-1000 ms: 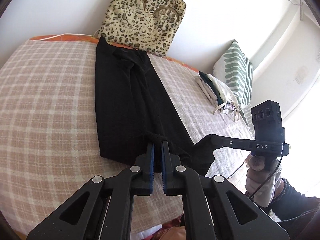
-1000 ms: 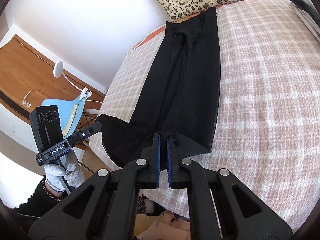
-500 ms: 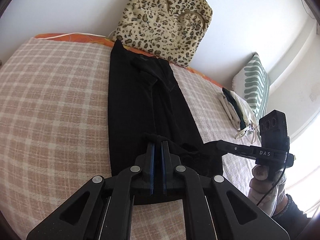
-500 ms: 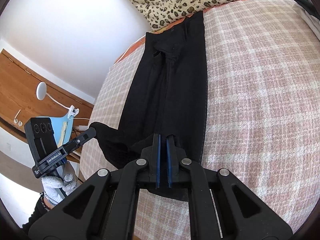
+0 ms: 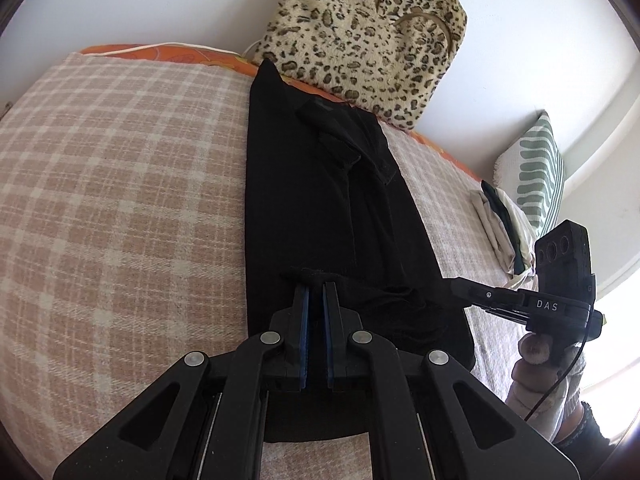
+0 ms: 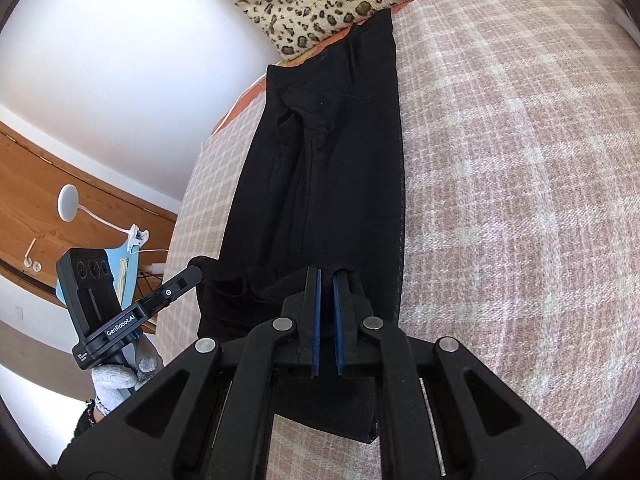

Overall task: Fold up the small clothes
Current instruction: 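Lift the hem end with both tools and carry it toward the collar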

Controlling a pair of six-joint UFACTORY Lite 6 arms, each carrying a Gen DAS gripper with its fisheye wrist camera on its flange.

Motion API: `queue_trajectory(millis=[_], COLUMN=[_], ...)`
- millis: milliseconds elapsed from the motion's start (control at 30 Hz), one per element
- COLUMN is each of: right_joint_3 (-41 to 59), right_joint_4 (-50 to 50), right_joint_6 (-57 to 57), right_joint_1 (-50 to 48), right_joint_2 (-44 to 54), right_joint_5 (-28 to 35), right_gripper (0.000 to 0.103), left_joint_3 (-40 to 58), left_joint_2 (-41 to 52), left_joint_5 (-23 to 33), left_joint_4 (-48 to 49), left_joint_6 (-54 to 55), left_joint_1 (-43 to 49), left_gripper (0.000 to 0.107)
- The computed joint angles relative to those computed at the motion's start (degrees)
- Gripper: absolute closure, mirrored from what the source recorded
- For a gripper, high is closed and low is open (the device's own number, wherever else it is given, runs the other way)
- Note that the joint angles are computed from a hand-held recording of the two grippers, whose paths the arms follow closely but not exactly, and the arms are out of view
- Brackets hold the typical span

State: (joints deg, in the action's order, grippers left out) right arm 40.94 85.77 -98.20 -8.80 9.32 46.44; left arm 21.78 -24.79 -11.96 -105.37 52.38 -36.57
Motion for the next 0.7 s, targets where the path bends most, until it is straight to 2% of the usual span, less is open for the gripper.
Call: queue_trajectory(millis=[133, 167, 200, 233, 267, 300, 400, 467, 533, 633, 700], right_joint_3=[1.32, 1.38, 1.06, 0.49, 0.07, -0.29, -2.51, -4.78, -7.69, -12.24, -13.33], right_joint_4=[-1.46, -2.20, -2.22, -1.82, -1.65, -1.74, -1.75, -2.61, -2.67, 2.98, 5.73], right_joint_6=[0.95, 1.27, 1.00, 0.36, -0.09, -0.51, -3.13, -6.76, -11.28, -21.19, -25.15], right_joint_1=[-1.22, -1.82, -2.55, -3.44, -4.32, -5.45, -7.77, -7.14, -4.25, 1.83, 4.51], right_joint_2=[1.35, 1.03, 0.34, -0.62, -1.48, -2.28, -5.94, -9.28, -12.86, -16.34, -16.26], right_joint_5=[1.16, 1.47, 1.98, 2.55, 3.03, 4.01, 5.69, 5.16, 1.20, -8.60, -12.86], right_gripper=[0.094, 0.086, 0.072, 0.065, 0.053, 0.049, 0.049, 0.049, 0.049, 0.050, 0.056], left_joint_3=[0.37, 0.30, 0.22, 0.17, 0.05, -0.18, -0.83, -0.88, -0.96, 0.82, 2.38], left_joint_2=[-0.14, -0.66, -1.52, -2.55, -3.86, -5.34, -9.38, -10.01, -8.85, -3.16, 0.33], left_joint_5=[-1.39, -2.45, -4.24, -5.63, -7.22, -8.85, -14.17, -14.64, -12.62, -10.39, -11.13], left_joint_4=[-7.09, -8.13, -9.33, -11.05, -12.82, -13.99, -14.56, -15.49, -16.03, -16.07, -14.95], left_joint_6=[7.56, 8.28, 9.05, 10.69, 12.22, 13.17, 14.60, 17.57, 19.64, 22.57, 23.04], left_joint_1=[0.03, -0.29, -0.99, -1.35, -1.83, -2.39, -5.37, -6.16, -5.51, -5.63, -7.13], left_gripper=[0.089, 0.088, 0.087, 0.085, 0.084, 0.083, 0.083, 0.083, 0.082, 0.076, 0.076])
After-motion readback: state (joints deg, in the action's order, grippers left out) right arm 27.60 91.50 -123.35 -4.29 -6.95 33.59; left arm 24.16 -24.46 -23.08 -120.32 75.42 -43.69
